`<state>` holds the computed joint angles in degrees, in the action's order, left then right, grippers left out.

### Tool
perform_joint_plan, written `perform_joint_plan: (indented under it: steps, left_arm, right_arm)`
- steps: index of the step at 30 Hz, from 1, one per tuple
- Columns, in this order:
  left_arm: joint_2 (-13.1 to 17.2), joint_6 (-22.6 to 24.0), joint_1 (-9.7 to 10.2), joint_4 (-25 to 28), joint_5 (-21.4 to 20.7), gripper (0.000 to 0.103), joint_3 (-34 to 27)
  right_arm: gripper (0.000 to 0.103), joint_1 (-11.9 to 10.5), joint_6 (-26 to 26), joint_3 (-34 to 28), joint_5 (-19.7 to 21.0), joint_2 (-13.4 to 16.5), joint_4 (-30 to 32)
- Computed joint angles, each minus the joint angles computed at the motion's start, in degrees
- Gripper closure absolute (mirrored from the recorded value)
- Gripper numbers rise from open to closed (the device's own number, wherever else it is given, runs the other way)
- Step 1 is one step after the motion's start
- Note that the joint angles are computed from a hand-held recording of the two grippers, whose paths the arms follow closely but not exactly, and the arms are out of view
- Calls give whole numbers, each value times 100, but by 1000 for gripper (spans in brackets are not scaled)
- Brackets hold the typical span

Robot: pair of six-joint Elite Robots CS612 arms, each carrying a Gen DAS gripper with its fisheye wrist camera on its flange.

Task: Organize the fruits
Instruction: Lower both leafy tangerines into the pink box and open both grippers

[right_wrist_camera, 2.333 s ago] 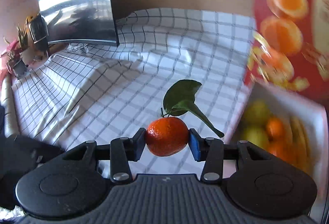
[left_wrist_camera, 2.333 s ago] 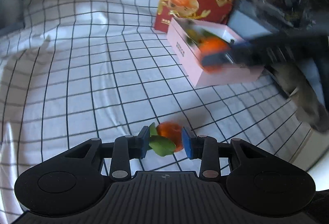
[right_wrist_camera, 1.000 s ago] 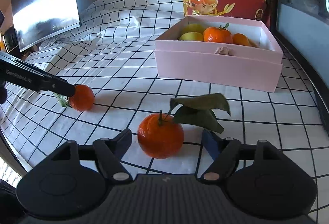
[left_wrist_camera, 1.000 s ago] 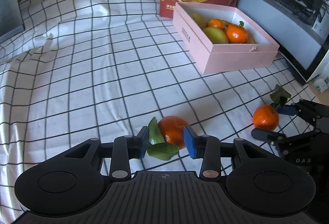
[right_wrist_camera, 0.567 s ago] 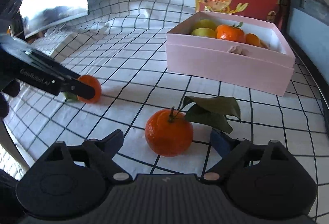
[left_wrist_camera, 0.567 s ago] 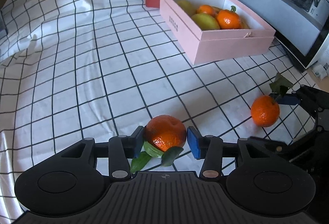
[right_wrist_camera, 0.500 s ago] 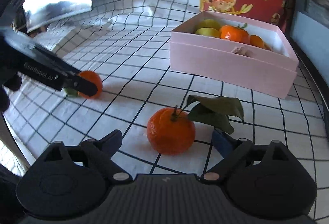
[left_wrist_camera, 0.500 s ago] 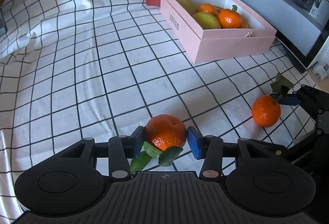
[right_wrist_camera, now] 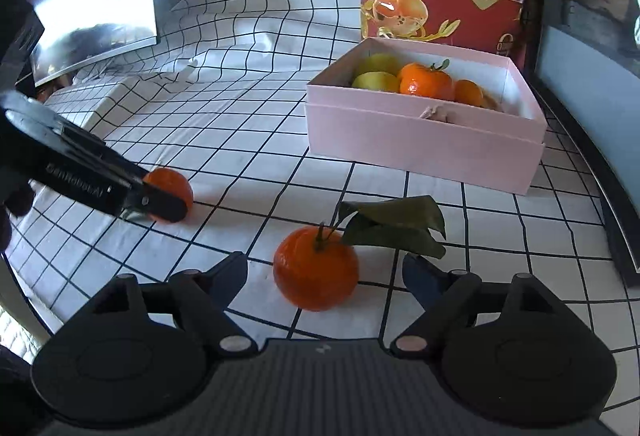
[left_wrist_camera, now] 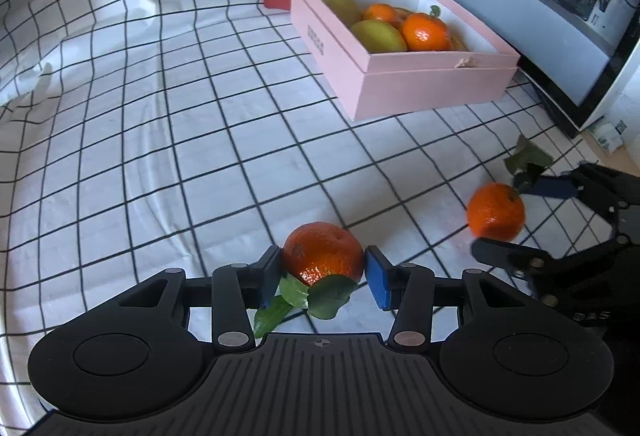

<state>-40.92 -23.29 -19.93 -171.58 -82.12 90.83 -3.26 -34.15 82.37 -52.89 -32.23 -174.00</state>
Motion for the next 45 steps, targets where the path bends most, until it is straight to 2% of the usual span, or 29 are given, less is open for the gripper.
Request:
perform_joint_plan:
  steps: [3,5,8,12,16,19,23,25,27,29,31,35,37,40,43,45]
  left_arm:
    - [-8,37,-2,-31,-88,52,1]
    - [-13,66,-5,-47,-133,52,3]
    - [-23,86,-27,-86,-152,52,12]
    - [-19,206,-69,-76,-156,52,-44]
    - [-11,500,-127,-14,-61,52,-208]
    - [9,780,-102,-353,-158,52,-438]
    - [116,1153,-46,-1002,-153,52,-948]
    - [250,1104,38,-1259,-277,52,-1321]
    - [450,1042,111,-1318,-386,52,-1765]
    - [702,931,178,-1016,-525,52,-2311]
    - [1003,631,282,-542,-830,53,-2911]
    - [1698,215,398,698,-1152,53,-4185]
    - [2104,210,413,1369,-1175,53,-4898]
    - [2533,384,418,2128,-1140,53,-5621]
    - [2694,323,445,2473,-1142,54,-5871]
    - [2607,164,482,2273,-1236,54,-5662]
  right_arm:
    - [36,16,-76,-33,-19,-13,255]
    - [41,20,-120,-30,12,-18,320]
    - [42,33,-78,11,-31,-9,63]
    - [57,48,-136,-20,-103,-2,110]
    - [58,41,-202,-20,-114,-40,186]
    - [58,-27,-7,-79,74,-88,57]
    - [58,-125,578,-319,323,-87,-1058]
    - [58,-157,1011,-511,264,-55,-1765]
    - [58,-172,1335,-686,112,-29,-2165]
    - [58,-171,1494,-829,-84,19,-2419]
    - [58,-149,1544,-912,-335,61,-2489]
    - [58,-113,1599,-970,-597,106,-2109]
    - [58,-106,1580,-947,-682,126,-1925]
    - [58,-69,1545,-959,-854,141,-1571]
    - [58,-41,1489,-1008,-997,184,-1295]
    - [58,-31,1458,-1042,-1068,210,-1162]
